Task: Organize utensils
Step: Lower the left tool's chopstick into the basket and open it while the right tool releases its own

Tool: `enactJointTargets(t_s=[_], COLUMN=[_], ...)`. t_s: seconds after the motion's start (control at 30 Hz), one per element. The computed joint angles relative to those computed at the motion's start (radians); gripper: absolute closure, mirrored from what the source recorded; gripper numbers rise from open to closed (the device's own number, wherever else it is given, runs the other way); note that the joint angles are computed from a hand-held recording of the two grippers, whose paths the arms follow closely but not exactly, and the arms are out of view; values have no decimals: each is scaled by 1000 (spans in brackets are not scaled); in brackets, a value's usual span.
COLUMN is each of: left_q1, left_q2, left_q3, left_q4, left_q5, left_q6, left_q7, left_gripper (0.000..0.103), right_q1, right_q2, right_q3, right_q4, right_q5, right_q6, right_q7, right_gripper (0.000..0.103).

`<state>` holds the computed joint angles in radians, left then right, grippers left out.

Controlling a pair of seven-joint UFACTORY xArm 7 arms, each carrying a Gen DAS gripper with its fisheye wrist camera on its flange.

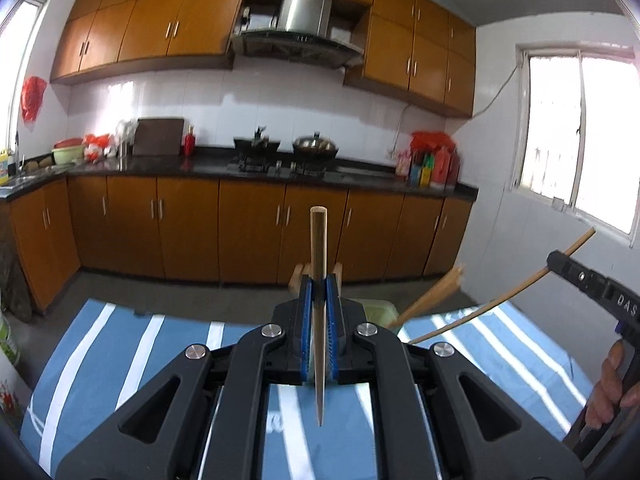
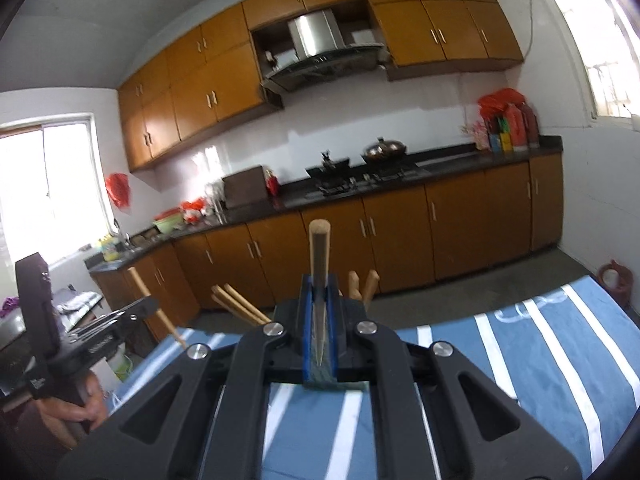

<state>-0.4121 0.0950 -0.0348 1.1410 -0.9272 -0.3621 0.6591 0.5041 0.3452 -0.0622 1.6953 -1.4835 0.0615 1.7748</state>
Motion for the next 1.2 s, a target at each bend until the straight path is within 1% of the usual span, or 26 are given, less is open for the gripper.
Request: enactJointTargets(t_s=[0.1, 0.2, 0.23, 0.33, 0.4, 0.5, 0.6, 0.63, 0.7, 0.77, 0.8, 0.83, 0.87, 0.93, 0.97, 1.0, 1.03, 1.07, 1.1, 1.13, 1.17, 1.2], left_q1=[2, -14, -23, -74, -110, -118, -117, -138, -156, -178, -184, -202, -233, -307, -324, -326, -327, -320, -307, -308, -297, -302], left_q2=[39, 90, 107, 183, 247, 311, 347, 364, 380, 392, 391, 396, 404, 415, 414, 416, 414, 408, 394, 395, 388, 385], left_q3=[-7, 2, 10, 53, 91, 109, 115, 140, 163, 195, 203, 229, 273, 380, 405, 412, 415, 407, 385, 389, 375, 385], left_q4=[67, 145, 170, 275, 361, 431, 462, 483, 497, 506, 501, 507, 518, 526, 519, 518, 515, 507, 490, 490, 480, 479], left_q5=[47, 72, 72, 15, -58, -96, -101, -139, -181, -223, -226, -250, -289, -357, -364, -355, -344, -327, -302, -291, -270, -264], left_q6=[-30, -65, -75, -103, -103, -101, -90, -77, -55, -26, -18, -2, 20, 76, 88, 93, 97, 95, 83, 85, 79, 83], left_q7=[-54, -88, -90, -41, 24, 46, 37, 66, 96, 122, 121, 135, 156, 182, 174, 160, 148, 136, 122, 108, 92, 80], left_gripper=[96, 96, 96, 96, 96, 96, 96, 96, 96, 96, 96, 96, 96, 96, 95, 95, 95, 95, 95, 95, 95, 95], right_q1=[2, -10, -26, -52, -69, -90, -88, -84, -75, -66, -60, -55, -52, -45, -39, -33, -31, -28, -24, -20, -17, -12], right_q2=[27, 75, 105, 189, 246, 337, 419, 439, 470, 507, 532, 547, 565, 605, 609, 615, 611, 615, 603, 588, 569, 548], right_q3=[10, 32, 59, 112, 147, 197, 219, 219, 215, 212, 211, 206, 206, 205, 194, 180, 171, 158, 142, 127, 112, 93], right_q4=[48, 115, 155, 263, 332, 440, 538, 561, 600, 647, 684, 704, 733, 795, 801, 809, 801, 808, 789, 763, 730, 694], right_q5=[76, 230, 307, 466, 560, 687, 776, 797, 835, 874, 896, 914, 936, 981, 994, 1005, 1018, 1030, 1038, 1045, 1052, 1057], right_q6=[24, 56, 80, 151, 186, 235, 282, 291, 310, 331, 348, 356, 368, 395, 395, 395, 387, 388, 377, 363, 345, 327], right_q7=[-90, -260, -352, -544, -650, -791, -897, -922, -965, -1009, -1033, -1047, -1068, -1105, -1106, -1105, -1107, -1109, -1101, -1093, -1086, -1076], right_gripper=[95, 95, 95, 95, 95, 95, 95, 95, 95, 95, 95, 95, 95, 94, 93, 92, 88, 86, 85, 85, 85, 85])
